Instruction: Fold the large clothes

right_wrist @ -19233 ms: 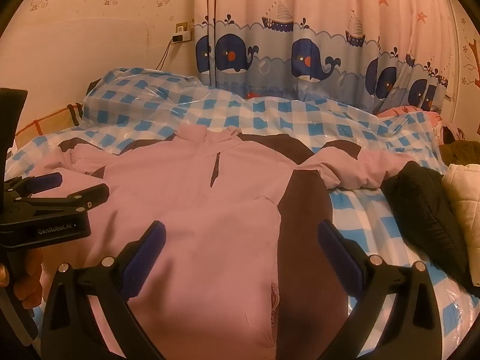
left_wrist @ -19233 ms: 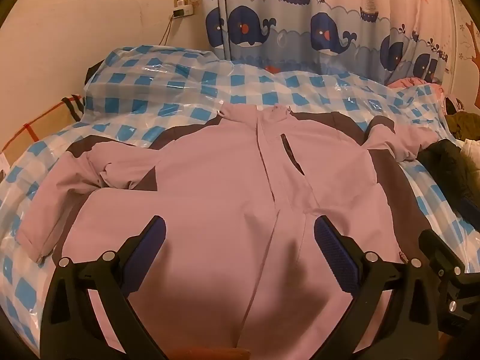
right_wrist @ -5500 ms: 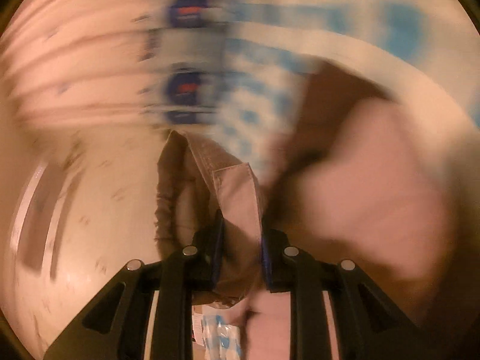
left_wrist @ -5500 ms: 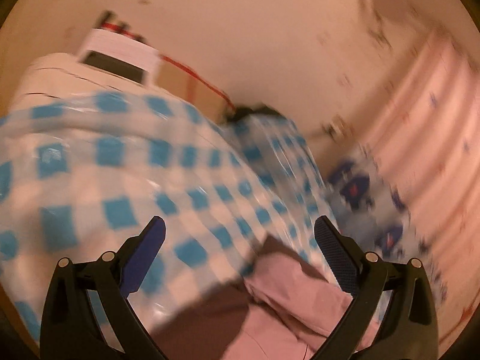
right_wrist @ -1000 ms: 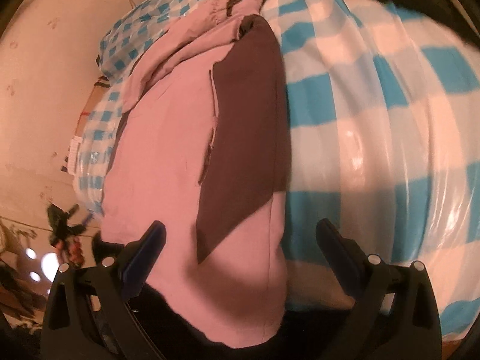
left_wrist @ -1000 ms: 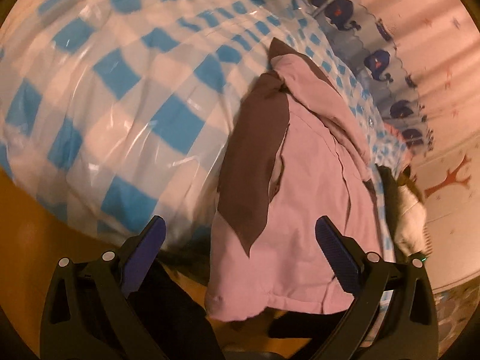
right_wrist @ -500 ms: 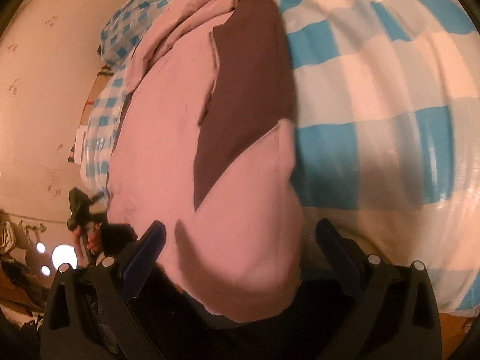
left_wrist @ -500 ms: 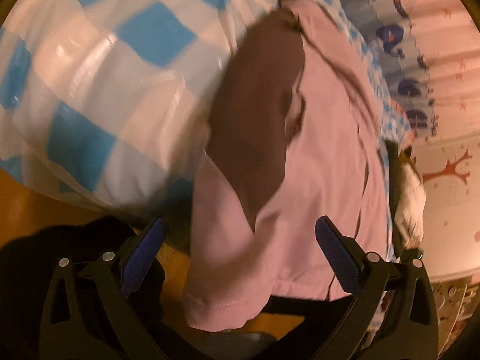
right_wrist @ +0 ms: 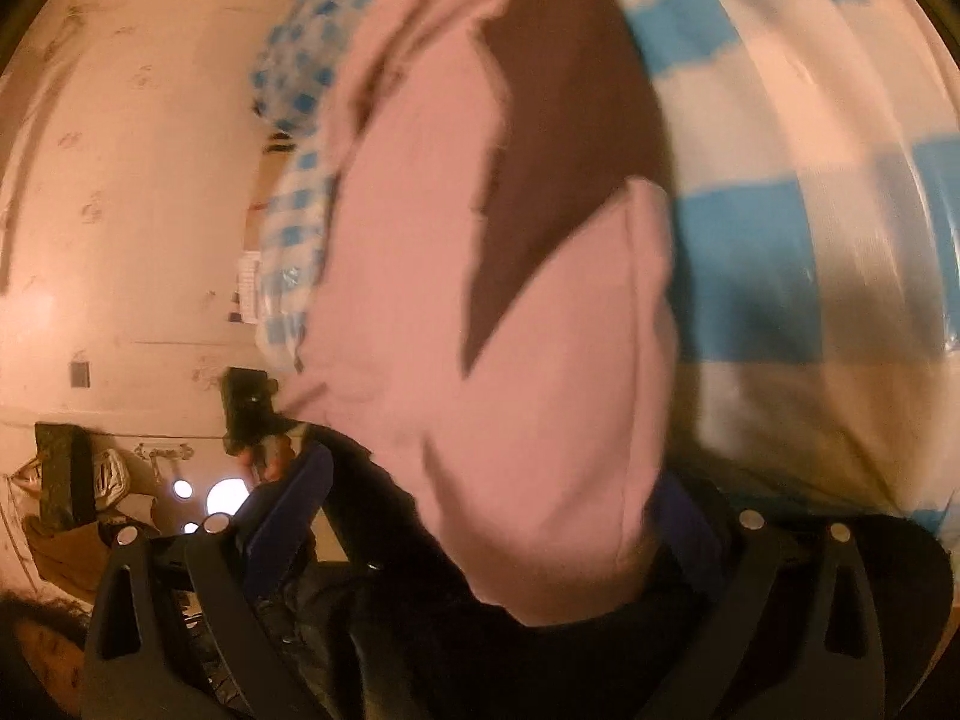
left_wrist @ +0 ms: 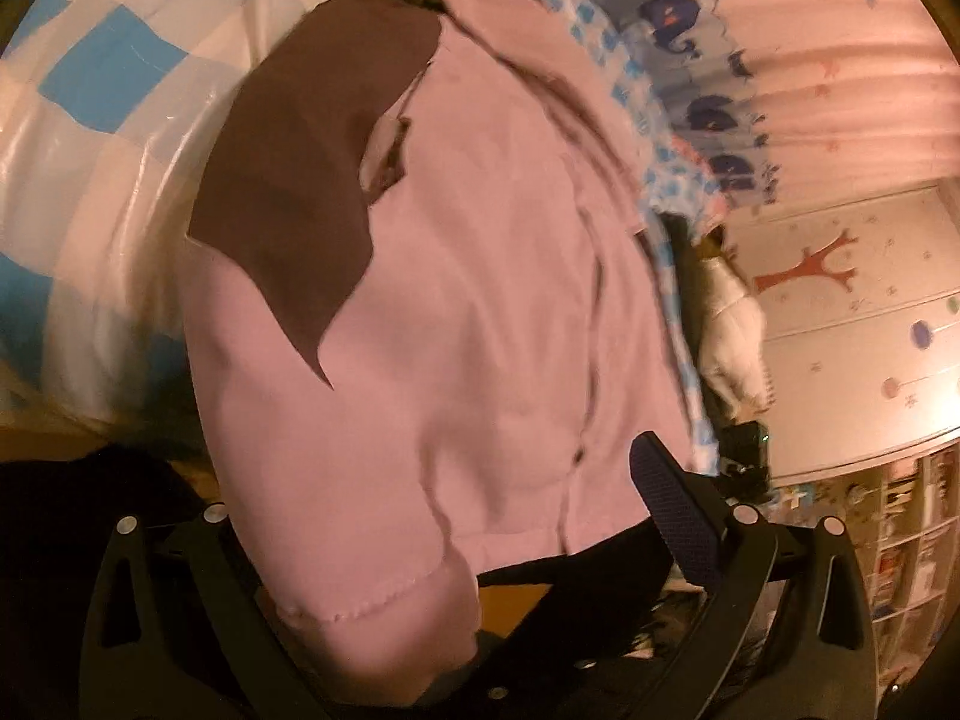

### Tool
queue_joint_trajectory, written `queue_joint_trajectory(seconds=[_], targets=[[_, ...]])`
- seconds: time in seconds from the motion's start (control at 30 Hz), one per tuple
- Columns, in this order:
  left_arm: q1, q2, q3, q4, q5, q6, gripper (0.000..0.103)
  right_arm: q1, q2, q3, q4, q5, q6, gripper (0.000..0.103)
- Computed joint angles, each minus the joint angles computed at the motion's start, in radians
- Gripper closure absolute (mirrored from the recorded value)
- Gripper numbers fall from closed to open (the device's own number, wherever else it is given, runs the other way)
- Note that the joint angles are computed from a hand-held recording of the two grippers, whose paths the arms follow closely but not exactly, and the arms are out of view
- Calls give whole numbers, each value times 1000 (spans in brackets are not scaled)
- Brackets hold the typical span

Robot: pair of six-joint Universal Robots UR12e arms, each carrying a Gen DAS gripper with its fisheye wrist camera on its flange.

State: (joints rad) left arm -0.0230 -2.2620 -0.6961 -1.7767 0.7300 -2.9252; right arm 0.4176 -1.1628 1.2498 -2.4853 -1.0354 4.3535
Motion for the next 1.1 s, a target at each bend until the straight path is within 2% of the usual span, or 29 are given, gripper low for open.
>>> queue_joint_trajectory(seconds=[0.1,0.17,0.2,0.23,0.27,0.3,0.33,0.37,0.43,0.57,0.7,0.73,0.8,0.87,0.93,1.03,1.1], targets=[[-11,-14,4,-8,85,-49,7,-5,-2,43,-88,10,60,6],[-9,-2,-44,37,98,-134,7,-6,-6,56,-108,7,52,6],[-3,3,-61,47,82,-142,16,-4,-6,54,-106,1,34,6],[-4,17,-91,97,77,-151,32,-1,-11,58,-104,-9,23,8],[-6,18,-91,105,82,-134,59,5,-11,53,-95,-26,3,22],[-6,27,-109,132,78,-135,82,15,-9,47,-93,-48,0,41],[-6,37,-126,172,69,-132,87,22,-12,56,-124,-77,22,68],[-9,49,-138,208,72,-118,90,30,-10,60,-162,-101,43,69],[-8,61,-145,241,46,-125,93,42,-7,65,-227,-140,49,73],[8,88,-142,311,-37,-134,94,71,23,49,-477,-227,78,76],[25,136,-147,418,-131,-149,95,98,42,24,-694,-296,31,77],[32,147,-151,433,-156,-146,95,105,43,26,-777,-308,19,77],[51,186,-184,461,-201,-121,95,116,33,38,-868,-326,-6,77],[81,231,-237,450,-239,-77,95,124,6,80,-925,-341,-16,77],[96,259,-279,422,-243,-35,95,132,-16,129,-959,-349,1,77],[107,283,-337,343,-213,21,95,145,-10,165,-989,-333,58,77],[113,286,-371,309,-202,17,95,148,-1,181,-1005,-318,90,77]])
